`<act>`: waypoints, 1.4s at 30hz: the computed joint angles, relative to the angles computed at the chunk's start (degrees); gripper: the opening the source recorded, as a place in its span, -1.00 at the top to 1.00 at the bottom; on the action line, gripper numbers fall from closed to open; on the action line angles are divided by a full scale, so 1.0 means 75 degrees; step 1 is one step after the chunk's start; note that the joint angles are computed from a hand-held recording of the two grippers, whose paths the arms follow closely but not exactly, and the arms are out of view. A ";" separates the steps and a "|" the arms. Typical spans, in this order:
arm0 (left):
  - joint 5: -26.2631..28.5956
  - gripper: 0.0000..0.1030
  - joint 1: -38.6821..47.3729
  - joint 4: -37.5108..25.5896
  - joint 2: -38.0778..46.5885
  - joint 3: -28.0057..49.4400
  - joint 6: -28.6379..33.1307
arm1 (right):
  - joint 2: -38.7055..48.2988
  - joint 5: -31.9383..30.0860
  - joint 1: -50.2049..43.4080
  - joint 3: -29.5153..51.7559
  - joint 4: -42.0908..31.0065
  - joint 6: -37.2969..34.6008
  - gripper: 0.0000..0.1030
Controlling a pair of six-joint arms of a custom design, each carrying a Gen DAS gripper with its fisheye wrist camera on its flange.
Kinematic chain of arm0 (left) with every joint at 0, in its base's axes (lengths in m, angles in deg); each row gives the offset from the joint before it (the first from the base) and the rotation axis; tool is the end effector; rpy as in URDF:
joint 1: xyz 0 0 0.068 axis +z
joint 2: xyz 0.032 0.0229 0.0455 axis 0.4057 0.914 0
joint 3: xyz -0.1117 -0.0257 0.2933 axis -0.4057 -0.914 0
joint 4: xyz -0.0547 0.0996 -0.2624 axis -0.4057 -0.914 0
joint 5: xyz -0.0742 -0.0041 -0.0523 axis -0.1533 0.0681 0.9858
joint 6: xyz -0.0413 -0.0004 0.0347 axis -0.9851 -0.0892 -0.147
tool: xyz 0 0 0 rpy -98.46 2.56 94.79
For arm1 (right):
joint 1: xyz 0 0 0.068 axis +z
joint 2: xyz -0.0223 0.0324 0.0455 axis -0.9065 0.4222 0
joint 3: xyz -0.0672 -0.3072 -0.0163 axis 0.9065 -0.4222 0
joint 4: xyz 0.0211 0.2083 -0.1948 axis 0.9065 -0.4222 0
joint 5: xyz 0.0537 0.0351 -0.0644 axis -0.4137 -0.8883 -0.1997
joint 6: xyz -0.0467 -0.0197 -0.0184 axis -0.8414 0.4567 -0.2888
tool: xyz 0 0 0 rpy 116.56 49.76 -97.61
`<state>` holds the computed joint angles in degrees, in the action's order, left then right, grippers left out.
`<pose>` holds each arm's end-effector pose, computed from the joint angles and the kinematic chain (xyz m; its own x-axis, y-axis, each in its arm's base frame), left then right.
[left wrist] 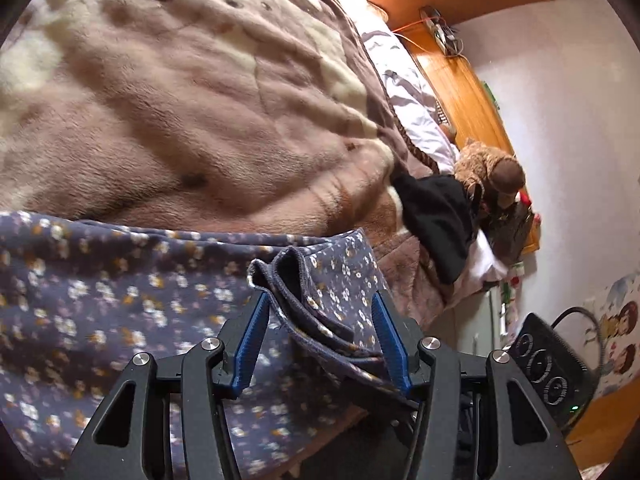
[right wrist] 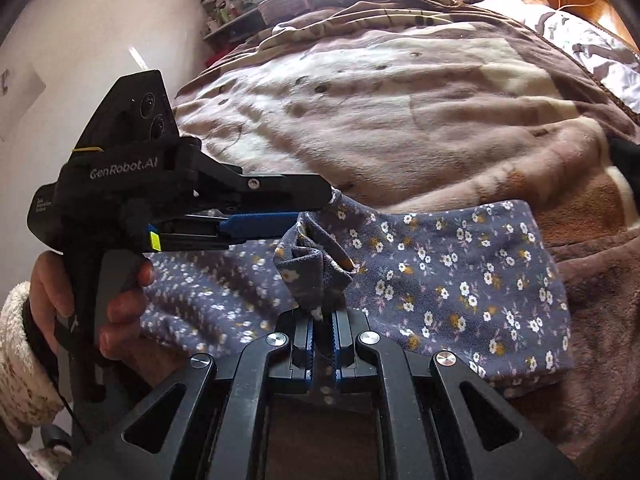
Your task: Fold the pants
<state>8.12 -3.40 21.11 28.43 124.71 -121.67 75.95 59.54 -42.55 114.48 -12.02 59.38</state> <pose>0.3557 -0.2078 0.2721 -0.9721 0.0022 -0.2346 0.1784 0.6564 -0.7331 0.2488 0.1118 0.2924 -0.8501 -0.0169 -0.5263 -0.2455 0.8969 0.3679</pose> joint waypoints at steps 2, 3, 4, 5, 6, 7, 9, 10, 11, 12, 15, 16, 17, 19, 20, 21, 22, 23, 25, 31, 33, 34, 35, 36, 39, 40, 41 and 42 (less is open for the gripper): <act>0.0076 0.00 0.0135 -0.0040 -0.0078 -0.0079 0.0064 | 0.0099 0.0069 0.0271 0.0093 0.0081 0.0084 0.87; 0.0089 0.00 0.0194 -0.0077 -0.0100 -0.0108 0.0106 | 0.0183 0.0139 0.0404 0.0152 0.0082 0.0085 0.87; 0.0113 0.00 0.0278 -0.0080 -0.0152 -0.0171 0.0157 | 0.0284 0.0201 0.0538 0.0213 0.0091 0.0122 0.87; 0.0143 0.00 0.0368 -0.0030 -0.0222 -0.0268 0.0199 | 0.0342 0.0185 0.0599 0.0240 0.0137 0.0165 0.87; 0.0138 0.00 0.0460 -0.0057 -0.0281 -0.0346 0.0251 | 0.0381 0.0160 0.0658 0.0255 0.0196 0.0207 0.87; 0.0128 0.00 0.0527 -0.0104 -0.0313 -0.0398 0.0290 | 0.0422 0.0180 0.0723 0.0269 0.0243 0.0236 0.87; 0.0155 0.00 0.0664 -0.0281 -0.0358 -0.0479 0.0486 | 0.0553 0.0227 0.0898 0.0347 0.0316 0.0355 0.87; 0.0126 0.00 0.0720 -0.0354 -0.0396 -0.0521 0.0570 | 0.0628 0.0225 0.0963 0.0383 0.0350 0.0382 0.87; 0.0090 0.00 0.0777 -0.0390 -0.0442 -0.0569 0.0612 | 0.0718 0.0233 0.1053 0.0434 0.0398 0.0408 0.87; 0.0078 0.00 0.0864 -0.0419 -0.0493 -0.0623 0.0610 | 0.0777 0.0221 0.1131 0.0466 0.0443 0.0410 0.87; 0.0143 0.00 0.1117 -0.0328 -0.0640 -0.0818 0.0564 | 0.1029 0.0233 0.1382 0.0602 0.0520 0.0500 0.87; 0.0118 0.00 0.1175 -0.0421 -0.0657 -0.0812 0.0635 | 0.1099 0.0232 0.1451 0.0638 0.0559 0.0537 0.87; 0.0094 0.00 0.1213 -0.0485 -0.0677 -0.0817 0.0713 | 0.1179 0.0215 0.1521 0.0688 0.0584 0.0552 0.87; 0.0020 0.00 0.1312 -0.0614 -0.0732 -0.0840 0.0893 | 0.1345 0.0246 0.1679 0.0795 0.0656 0.0597 0.87; 0.0022 0.00 0.1367 -0.0633 -0.0756 -0.0867 0.0939 | 0.1386 0.0247 0.1734 0.0818 0.0676 0.0626 0.87; 0.0030 0.00 0.1409 -0.0637 -0.0769 -0.0892 0.0960 | 0.1465 0.0234 0.1787 0.0872 0.0703 0.0644 0.87; 0.0027 0.00 0.1470 -0.0646 -0.0788 -0.0926 0.0984 | 0.1548 0.0219 0.1834 0.0932 0.0723 0.0644 0.87; 0.0025 0.00 0.1514 -0.0647 -0.0805 -0.0961 0.0997 | 0.1582 0.0217 0.1874 0.0959 0.0722 0.0658 0.87; 0.0043 0.00 0.1610 -0.0690 -0.0821 -0.1034 0.1007 | 0.1729 0.0177 0.1916 0.1078 0.0723 0.0667 0.87; -0.0019 0.00 0.1851 -0.0788 -0.1007 -0.1297 0.1155 | 0.2048 0.0018 0.2041 0.1280 0.0734 0.0566 0.87; -0.0028 0.00 0.1921 -0.0795 -0.1062 -0.1390 0.1153 | 0.2048 -0.0061 0.2100 0.1239 0.0791 0.0594 0.87; -0.0021 0.00 0.1943 -0.0823 -0.1079 -0.1433 0.1165 | 0.2060 -0.0058 0.2149 0.1233 0.0825 0.0594 0.87; -0.0022 0.00 0.1955 -0.0841 -0.1096 -0.1468 0.1190 | 0.2053 -0.0074 0.2191 0.1227 0.0828 0.0593 0.87; -0.0050 0.00 0.1957 -0.0865 -0.1116 -0.1496 0.1239 | 0.2053 -0.0095 0.2221 0.1236 0.0822 0.0568 0.87; -0.0195 0.00 0.1988 -0.0890 -0.1095 -0.1532 0.1236 | 0.2137 0.0023 0.2365 0.1311 0.0726 0.0402 0.87; -0.0279 0.00 0.1997 -0.0856 -0.1110 -0.1548 0.1184 | 0.2206 -0.0022 0.2361 0.1336 0.0687 0.0383 0.86; -0.0364 0.00 0.2008 -0.0815 -0.1139 -0.1568 0.1169 | 0.2290 -0.0157 0.2325 0.1336 0.0686 0.0381 0.83; -0.0487 0.00 0.2009 -0.0827 -0.1158 -0.1555 0.1202 | 0.2340 -0.0217 0.2300 0.1333 0.0702 0.0388 0.82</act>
<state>4.46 11.67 14.91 19.74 113.05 -112.66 93.50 57.91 -25.30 124.48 -6.75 62.29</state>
